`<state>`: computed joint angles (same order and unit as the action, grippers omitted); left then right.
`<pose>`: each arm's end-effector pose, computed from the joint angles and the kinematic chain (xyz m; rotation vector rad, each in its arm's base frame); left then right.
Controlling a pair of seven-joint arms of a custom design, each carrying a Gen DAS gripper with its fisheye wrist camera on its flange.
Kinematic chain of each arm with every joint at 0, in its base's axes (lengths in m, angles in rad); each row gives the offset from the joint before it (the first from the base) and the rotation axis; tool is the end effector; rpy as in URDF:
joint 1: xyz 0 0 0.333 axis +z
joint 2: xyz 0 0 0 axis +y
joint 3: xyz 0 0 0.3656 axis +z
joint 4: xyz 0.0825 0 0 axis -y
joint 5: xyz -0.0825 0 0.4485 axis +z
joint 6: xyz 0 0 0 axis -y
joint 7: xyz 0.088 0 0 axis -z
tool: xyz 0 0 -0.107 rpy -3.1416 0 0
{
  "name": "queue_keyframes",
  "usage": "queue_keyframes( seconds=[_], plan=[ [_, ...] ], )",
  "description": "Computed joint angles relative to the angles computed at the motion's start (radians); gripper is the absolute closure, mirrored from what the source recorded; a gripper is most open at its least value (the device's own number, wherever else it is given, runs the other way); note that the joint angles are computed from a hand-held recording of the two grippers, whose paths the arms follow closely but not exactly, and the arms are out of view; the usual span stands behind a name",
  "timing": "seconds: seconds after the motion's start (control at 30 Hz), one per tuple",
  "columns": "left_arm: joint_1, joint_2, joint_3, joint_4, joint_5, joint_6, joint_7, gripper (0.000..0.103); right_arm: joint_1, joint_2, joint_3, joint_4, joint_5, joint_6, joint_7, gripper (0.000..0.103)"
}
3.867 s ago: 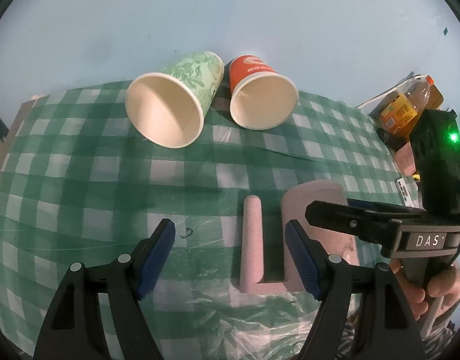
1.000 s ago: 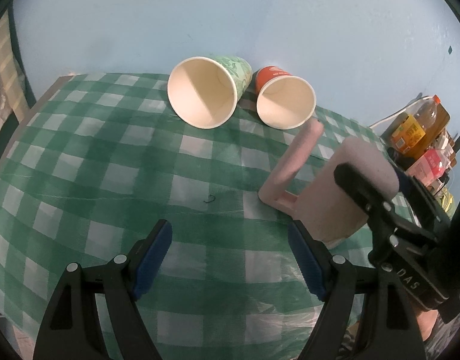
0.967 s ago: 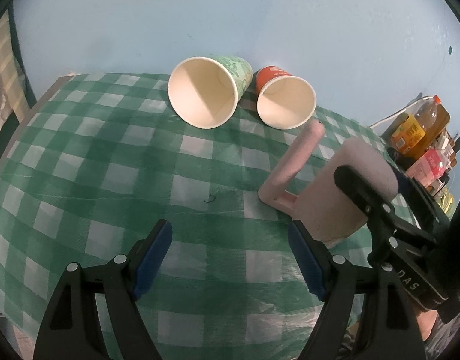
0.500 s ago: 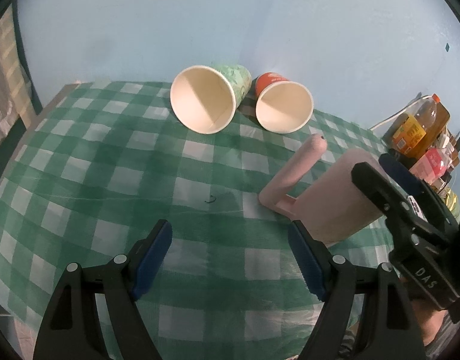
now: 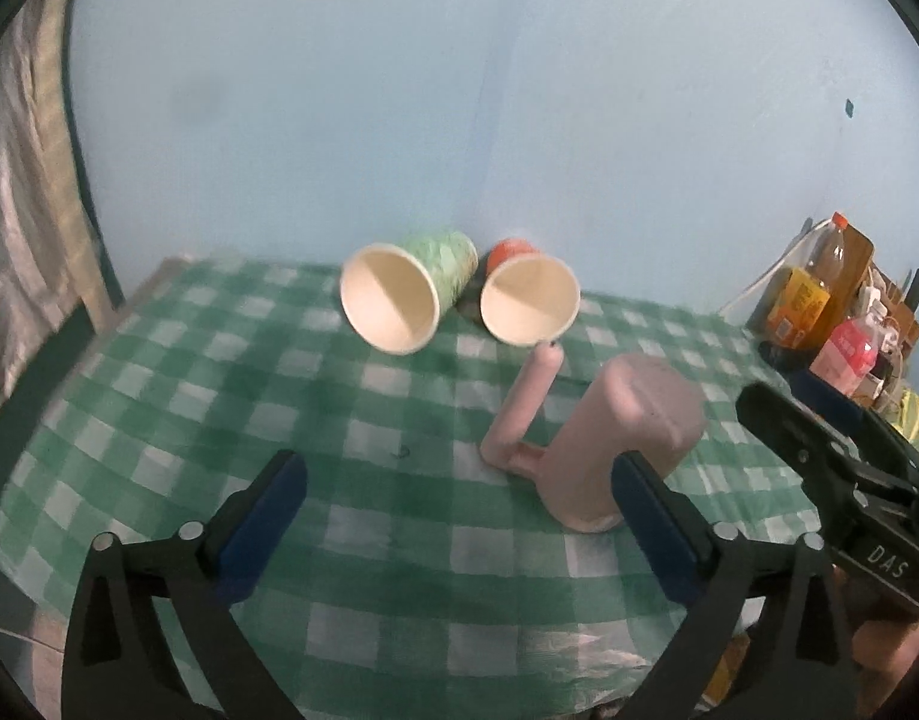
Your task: Flip cup upside down
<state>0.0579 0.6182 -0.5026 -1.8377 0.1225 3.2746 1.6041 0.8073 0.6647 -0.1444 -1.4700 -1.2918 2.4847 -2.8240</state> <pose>0.7115 -0.2854 0.3293 -1.4238 2.1288 -1.1778 0.6368 0.5344 0.3307 -1.4206 1.7577 -0.9391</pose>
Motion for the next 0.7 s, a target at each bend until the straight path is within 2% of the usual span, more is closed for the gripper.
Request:
queue_keyframes(
  seconds=[0.1,0.27,0.5,0.7],
  plan=[
    [-0.038,-0.029,0.045,-0.04,0.01,0.088,-0.012,0.001,0.01,-0.027,0.001,-0.039,-0.016,-0.008,0.037,0.014],
    [-0.096,-0.058,0.11,-0.077,0.04,0.164,-0.063,0.001,0.004,-0.055,0.016,-0.085,-0.046,-0.007,0.084,0.014],
    [-0.235,-0.09,0.249,-0.105,0.028,0.226,-0.052,0.001,-0.013,-0.074,0.044,-0.114,-0.062,-0.026,0.109,0.014],
    [-0.263,-0.098,0.275,-0.11,0.009,0.232,-0.042,0.001,-0.022,-0.083,0.056,-0.127,-0.068,-0.03,0.119,0.014]
  ],
)
